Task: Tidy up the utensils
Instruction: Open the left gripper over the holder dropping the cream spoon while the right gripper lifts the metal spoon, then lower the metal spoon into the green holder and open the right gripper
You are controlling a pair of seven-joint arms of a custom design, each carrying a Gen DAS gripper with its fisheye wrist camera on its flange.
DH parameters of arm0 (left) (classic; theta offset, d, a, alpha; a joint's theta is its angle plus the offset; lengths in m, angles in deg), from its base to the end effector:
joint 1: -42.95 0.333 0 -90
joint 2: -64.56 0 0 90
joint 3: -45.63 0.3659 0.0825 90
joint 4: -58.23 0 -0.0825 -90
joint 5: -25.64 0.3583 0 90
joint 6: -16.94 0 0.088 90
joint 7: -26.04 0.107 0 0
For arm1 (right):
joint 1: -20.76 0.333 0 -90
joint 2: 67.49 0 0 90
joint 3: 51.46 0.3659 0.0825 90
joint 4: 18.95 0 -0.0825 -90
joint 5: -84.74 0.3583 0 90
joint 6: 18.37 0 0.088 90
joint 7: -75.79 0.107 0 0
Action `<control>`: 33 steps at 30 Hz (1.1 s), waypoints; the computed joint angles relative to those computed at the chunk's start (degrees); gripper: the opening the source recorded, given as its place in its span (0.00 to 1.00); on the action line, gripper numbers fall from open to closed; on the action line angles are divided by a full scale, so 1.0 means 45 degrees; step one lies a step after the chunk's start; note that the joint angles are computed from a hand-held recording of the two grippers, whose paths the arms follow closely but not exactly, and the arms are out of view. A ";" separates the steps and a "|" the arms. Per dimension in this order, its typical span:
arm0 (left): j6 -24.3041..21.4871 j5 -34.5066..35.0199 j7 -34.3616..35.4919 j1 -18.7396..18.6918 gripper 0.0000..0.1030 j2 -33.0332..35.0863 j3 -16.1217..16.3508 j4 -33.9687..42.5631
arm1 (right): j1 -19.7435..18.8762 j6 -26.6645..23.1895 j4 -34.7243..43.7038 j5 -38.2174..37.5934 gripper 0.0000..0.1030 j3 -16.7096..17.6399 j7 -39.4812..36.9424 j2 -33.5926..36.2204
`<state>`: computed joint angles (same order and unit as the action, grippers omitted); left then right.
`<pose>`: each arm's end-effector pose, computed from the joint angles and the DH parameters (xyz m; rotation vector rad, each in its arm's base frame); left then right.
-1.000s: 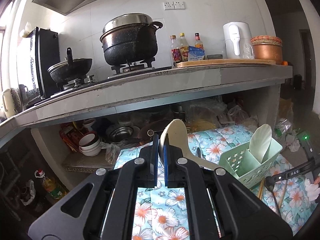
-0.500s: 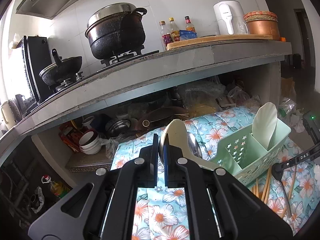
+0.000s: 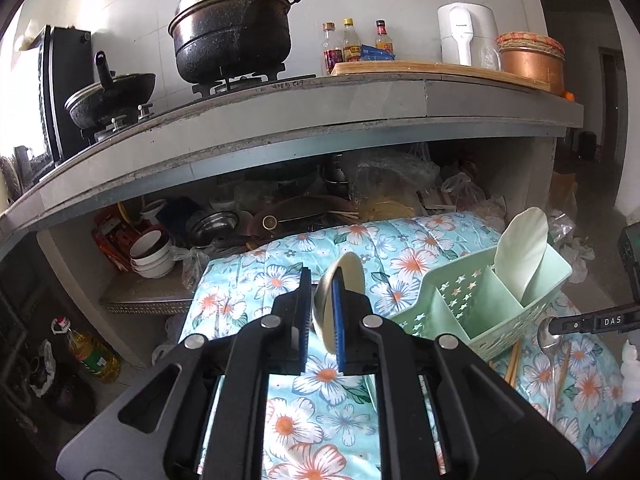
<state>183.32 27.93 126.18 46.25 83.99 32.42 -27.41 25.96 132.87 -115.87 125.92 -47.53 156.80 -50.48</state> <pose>0.6950 -0.0889 0.6680 -1.2946 1.8021 -0.9656 0.6741 0.0847 0.5513 -1.4509 1.8087 -0.0529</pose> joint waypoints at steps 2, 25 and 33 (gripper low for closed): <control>0.0027 -0.0825 0.0423 0.0525 0.23 0.0006 -0.0595 -0.0031 | 0.0301 0.0490 -0.0268 -0.0655 0.02 -0.0215 0.0351 -0.0299; 0.0389 -0.6296 0.3480 0.2240 0.60 -0.0533 -0.2138 -0.1061 | 0.0880 0.4386 0.0867 -0.6378 0.02 -0.1079 0.3875 -0.1832; 0.0234 -0.7369 0.4292 0.2085 0.61 -0.0909 -0.1876 -0.1568 | 0.1274 0.4073 0.3465 -0.6035 0.02 -0.0963 0.3006 -0.0094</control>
